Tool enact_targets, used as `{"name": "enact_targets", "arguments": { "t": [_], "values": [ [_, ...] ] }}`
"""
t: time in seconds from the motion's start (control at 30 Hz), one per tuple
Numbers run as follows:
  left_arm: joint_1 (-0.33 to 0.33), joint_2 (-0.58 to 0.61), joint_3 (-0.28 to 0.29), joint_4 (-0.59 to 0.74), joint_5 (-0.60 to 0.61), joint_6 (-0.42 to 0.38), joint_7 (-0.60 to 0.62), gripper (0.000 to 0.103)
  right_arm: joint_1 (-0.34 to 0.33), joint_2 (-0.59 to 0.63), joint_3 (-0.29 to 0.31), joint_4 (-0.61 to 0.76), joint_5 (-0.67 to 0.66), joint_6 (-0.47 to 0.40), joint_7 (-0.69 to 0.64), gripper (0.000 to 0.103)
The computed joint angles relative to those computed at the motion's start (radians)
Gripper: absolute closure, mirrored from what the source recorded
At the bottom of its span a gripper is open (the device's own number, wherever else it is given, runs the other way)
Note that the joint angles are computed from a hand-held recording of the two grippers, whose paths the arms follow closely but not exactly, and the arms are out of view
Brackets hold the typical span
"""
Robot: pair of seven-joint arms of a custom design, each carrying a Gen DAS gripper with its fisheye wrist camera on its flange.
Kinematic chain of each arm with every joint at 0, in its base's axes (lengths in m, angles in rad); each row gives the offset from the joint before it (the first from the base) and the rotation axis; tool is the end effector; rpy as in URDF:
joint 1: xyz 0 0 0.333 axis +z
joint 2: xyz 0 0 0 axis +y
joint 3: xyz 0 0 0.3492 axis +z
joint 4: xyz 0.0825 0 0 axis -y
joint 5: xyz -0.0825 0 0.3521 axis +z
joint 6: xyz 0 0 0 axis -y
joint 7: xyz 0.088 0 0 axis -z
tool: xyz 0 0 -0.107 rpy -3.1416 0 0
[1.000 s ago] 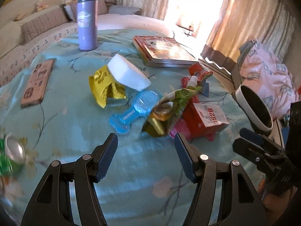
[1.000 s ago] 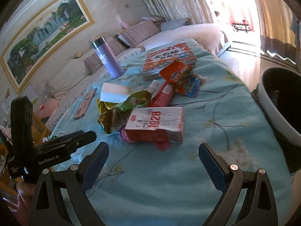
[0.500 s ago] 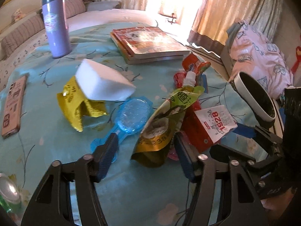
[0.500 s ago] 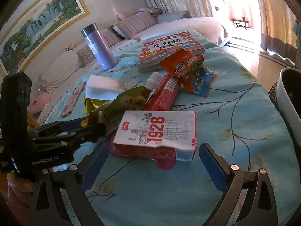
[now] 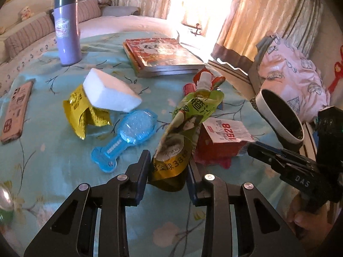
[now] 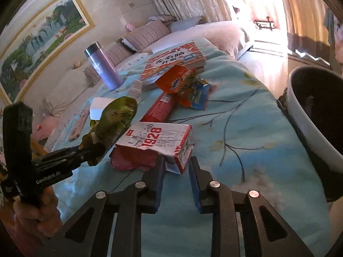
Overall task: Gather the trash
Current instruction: 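Carry pouch and carton over the bin and open both grippers to drop them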
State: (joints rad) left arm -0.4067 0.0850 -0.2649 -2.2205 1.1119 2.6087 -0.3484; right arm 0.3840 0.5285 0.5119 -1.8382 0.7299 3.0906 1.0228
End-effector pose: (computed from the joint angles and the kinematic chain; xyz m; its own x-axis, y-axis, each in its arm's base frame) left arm 0.4092 -0.3468 0.4164 0.2716 -0.9438 0.1882 -0.7033 -0.3281 -0.6307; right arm 0.5024 0.4511 0.3856 0.6101 -0.6896 -0.3901 -0.7224 -0.2818 -0.6314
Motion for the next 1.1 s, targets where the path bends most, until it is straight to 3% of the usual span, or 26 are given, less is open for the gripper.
{"name": "enact_targets", "arguments": {
  "t": [0.03, 0.1, 0.13, 0.17, 0.2, 0.33, 0.4, 0.57, 0.73, 0.77, 0.83, 0.9, 1.1],
  "values": [
    [-0.004, -0.004, -0.003, -0.002, -0.002, -0.012, -0.013, 0.073, 0.000, -0.002, -0.002, -0.003, -0.001, 0.000, -0.002, 0.076],
    [-0.011, -0.018, -0.008, -0.012, 0.000, -0.034, -0.042, 0.073, -0.025, 0.000, 0.019, 0.004, 0.005, -0.033, -0.023, 0.055],
    [-0.014, -0.030, -0.012, -0.021, 0.002, -0.051, -0.064, 0.073, -0.040, 0.004, 0.036, 0.012, 0.018, -0.047, -0.045, 0.030],
    [-0.018, -0.042, -0.017, -0.031, 0.002, -0.074, -0.086, 0.073, -0.049, 0.007, 0.051, 0.015, 0.033, -0.044, -0.072, 0.017],
    [-0.017, -0.050, -0.020, -0.038, 0.005, -0.082, -0.102, 0.073, -0.047, 0.008, 0.057, 0.017, 0.041, -0.032, -0.101, 0.015],
    [-0.009, -0.096, -0.034, -0.086, 0.017, -0.104, -0.192, 0.073, 0.077, 0.005, -0.080, 0.053, -0.028, -0.061, -0.013, 0.011],
    [-0.003, -0.115, -0.040, -0.110, 0.019, -0.106, -0.226, 0.073, 0.110, 0.017, -0.108, 0.078, -0.051, -0.079, 0.028, 0.011],
    [0.019, -0.136, -0.046, -0.148, 0.030, -0.074, -0.260, 0.073, 0.260, 0.047, -0.250, 0.127, -0.176, -0.076, 0.229, 0.007],
    [0.025, -0.136, -0.055, -0.151, 0.052, -0.055, -0.271, 0.073, 0.444, 0.070, -0.475, 0.162, -0.340, -0.084, 0.488, 0.007],
    [0.024, -0.135, -0.057, -0.151, 0.056, -0.053, -0.273, 0.073, 0.457, 0.071, -0.496, 0.162, -0.354, -0.081, 0.516, 0.007],
    [0.025, -0.129, -0.057, -0.146, 0.066, -0.045, -0.279, 0.073, 0.422, 0.067, -0.461, 0.147, -0.362, -0.052, 0.522, 0.014],
    [0.023, -0.123, -0.058, -0.139, 0.071, -0.041, -0.281, 0.073, 0.378, 0.055, -0.415, 0.122, -0.373, -0.022, 0.512, 0.015],
    [0.006, -0.074, -0.056, -0.078, 0.096, -0.025, -0.273, 0.073, 0.163, -0.010, -0.186, -0.008, -0.353, 0.093, 0.420, 0.015]
  ]
}}
